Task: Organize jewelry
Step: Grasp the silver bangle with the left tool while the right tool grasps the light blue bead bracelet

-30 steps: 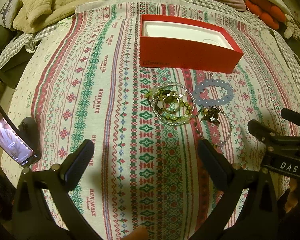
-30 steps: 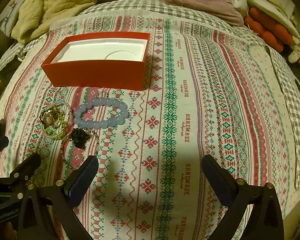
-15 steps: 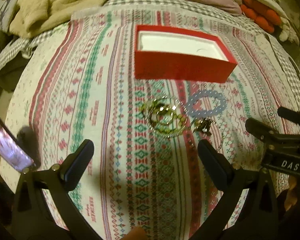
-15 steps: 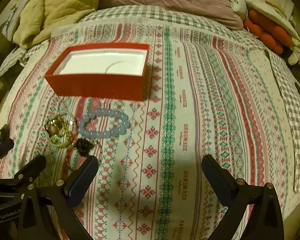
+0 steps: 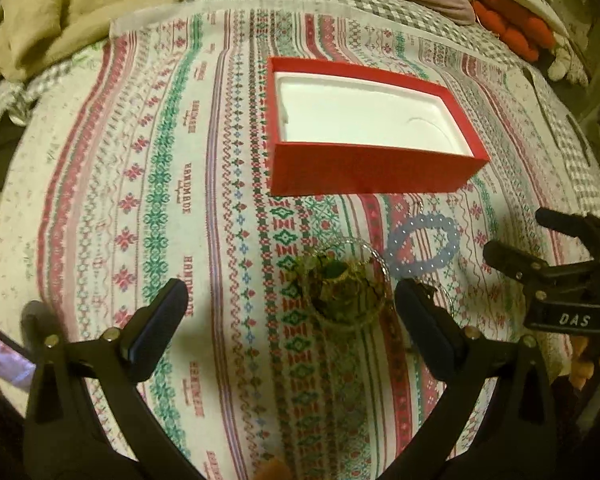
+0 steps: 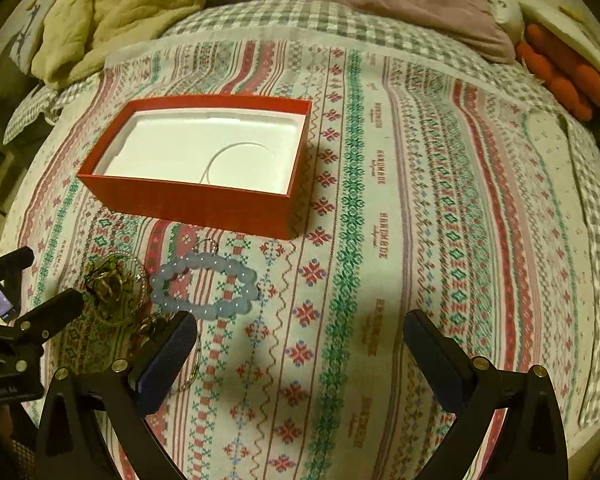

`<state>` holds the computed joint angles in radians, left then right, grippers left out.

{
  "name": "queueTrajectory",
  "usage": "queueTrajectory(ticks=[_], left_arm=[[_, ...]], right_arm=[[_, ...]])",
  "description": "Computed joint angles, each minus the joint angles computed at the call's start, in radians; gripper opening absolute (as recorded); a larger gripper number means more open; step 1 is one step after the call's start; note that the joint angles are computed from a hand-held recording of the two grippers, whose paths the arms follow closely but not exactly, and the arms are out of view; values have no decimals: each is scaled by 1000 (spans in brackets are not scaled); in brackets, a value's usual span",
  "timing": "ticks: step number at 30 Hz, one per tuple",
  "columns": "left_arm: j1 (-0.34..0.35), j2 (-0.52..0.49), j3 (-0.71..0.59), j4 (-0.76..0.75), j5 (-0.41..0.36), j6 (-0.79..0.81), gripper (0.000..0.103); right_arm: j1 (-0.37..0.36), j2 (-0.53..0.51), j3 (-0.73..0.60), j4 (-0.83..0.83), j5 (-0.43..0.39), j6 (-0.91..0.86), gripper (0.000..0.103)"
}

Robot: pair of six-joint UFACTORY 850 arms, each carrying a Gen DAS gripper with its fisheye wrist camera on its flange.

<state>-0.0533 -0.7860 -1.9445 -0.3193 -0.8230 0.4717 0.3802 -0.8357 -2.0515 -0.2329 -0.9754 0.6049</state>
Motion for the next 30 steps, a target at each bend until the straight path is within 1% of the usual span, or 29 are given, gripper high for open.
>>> queueTrajectory(ticks=[3, 5, 6, 7, 8, 9, 10, 11, 13, 15, 17, 19, 20, 21, 23, 24, 25, 28, 30], left_arm=[[23, -68, -105, -83, -116, 21, 92], [31, -98, -149, -117, -157, 27, 83], [34, -115, -176, -129, -183, 26, 80], [36, -134, -203, -140, -210, 24, 74], [37, -153, -232, -140, -236, 16, 67], [38, -168, -255, -145, -264, 11, 64], [38, -179, -271, -151, -285, 11, 59], [38, -186, -281, -158, -301, 19, 56], [36, -187, -279, -161, -306, 34, 54], [35, -190, -283, -161, -309, 43, 51], [36, -210, -314, -171, -322, 59, 48], [32, -237, -364, -176, -348, 82, 48], [29, -261, -406, -173, -370, 89, 48], [24, -276, -431, -169, -385, 105, 48], [12, -311, -490, -147, -413, 122, 48], [6, -318, -500, -137, -413, 134, 48], [0, -323, -507, -130, -414, 151, 48], [-18, -336, -524, -107, -415, 182, 48], [-30, -331, -509, -78, -401, 197, 48]], right_arm=[[-19, -23, -25, 67, 5, -40, 102], [-32, -42, -46, 119, -1, -69, 97], [-37, -52, -57, 137, -3, -77, 93], [-41, -61, -69, 156, -4, -85, 88], [-45, -71, -81, 175, -5, -93, 86], [-48, -79, -90, 190, -4, -100, 81], [-51, -90, -103, 211, -5, -110, 74], [-53, -102, -118, 225, -12, -116, 71], [-55, -122, -143, 249, -21, -124, 61], [-53, -140, -165, 245, -29, -126, 56], [-49, -150, -178, 238, -25, -129, 52], [-44, -162, -192, 233, -25, -134, 44], [-40, -171, -204, 222, -29, -134, 42], [-35, -181, -224, 214, -41, -137, 38], [-25, -187, -230, 199, -37, -142, 29], [-24, -191, -234, 203, -36, -150, 20], [-24, -194, -238, 211, -35, -160, 14], [-22, -220, -281, 213, -54, -162, 12], [-18, -263, -352, 217, -81, -158, 12]])
